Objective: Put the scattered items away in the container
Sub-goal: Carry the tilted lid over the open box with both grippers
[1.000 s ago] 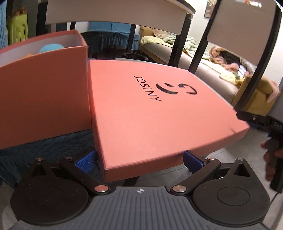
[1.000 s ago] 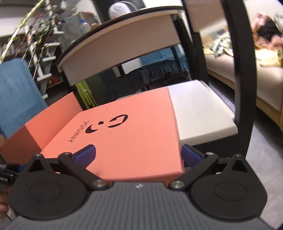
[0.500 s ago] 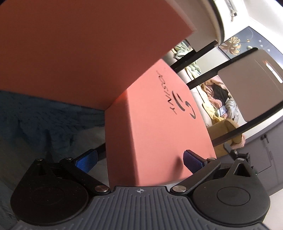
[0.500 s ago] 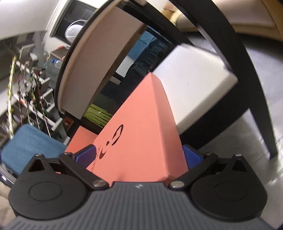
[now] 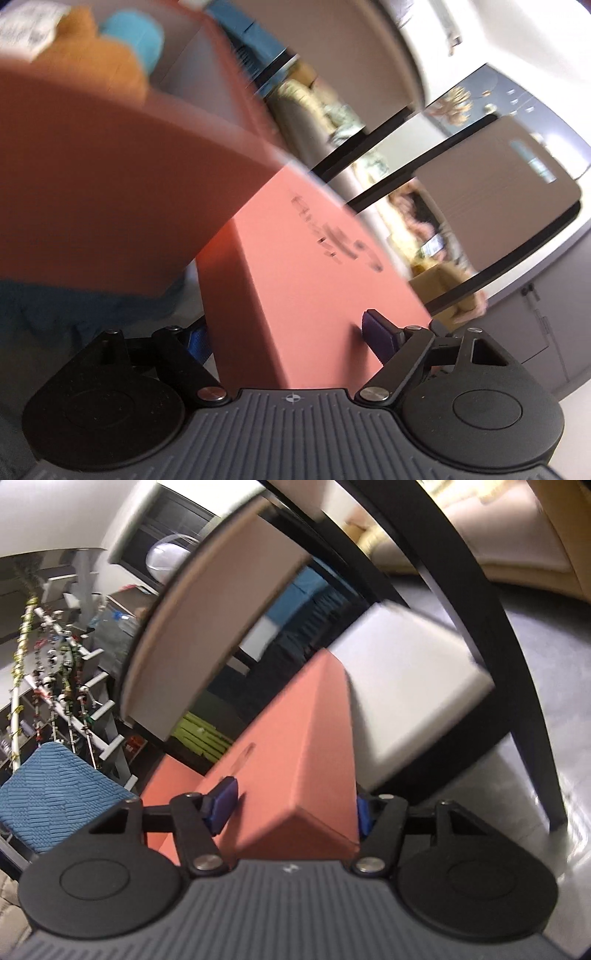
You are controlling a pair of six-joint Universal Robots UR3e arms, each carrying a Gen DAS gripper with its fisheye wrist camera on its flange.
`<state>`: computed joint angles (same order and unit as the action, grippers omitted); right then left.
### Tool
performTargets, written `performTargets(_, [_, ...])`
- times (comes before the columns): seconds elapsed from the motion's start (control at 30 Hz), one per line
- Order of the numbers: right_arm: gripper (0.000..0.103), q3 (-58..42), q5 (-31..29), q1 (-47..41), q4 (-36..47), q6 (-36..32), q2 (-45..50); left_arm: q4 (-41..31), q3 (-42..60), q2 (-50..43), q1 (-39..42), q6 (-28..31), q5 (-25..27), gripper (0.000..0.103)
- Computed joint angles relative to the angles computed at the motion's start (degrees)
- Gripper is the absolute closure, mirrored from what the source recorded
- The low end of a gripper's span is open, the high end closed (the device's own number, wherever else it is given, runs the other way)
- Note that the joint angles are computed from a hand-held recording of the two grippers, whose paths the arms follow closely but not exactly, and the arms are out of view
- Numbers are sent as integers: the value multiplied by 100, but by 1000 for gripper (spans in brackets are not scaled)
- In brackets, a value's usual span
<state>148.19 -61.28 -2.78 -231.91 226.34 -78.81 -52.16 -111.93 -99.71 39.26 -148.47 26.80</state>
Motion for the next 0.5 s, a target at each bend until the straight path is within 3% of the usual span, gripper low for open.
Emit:
performTargets(0.27, [41,-227,-577,187,1512,-117,-1779,-1616,506,474,110,871,-507,19])
performTargets(0.5, [40,-998,-1045,533,2517,-257,-2440,-2209,989,676,94,932,-759,17])
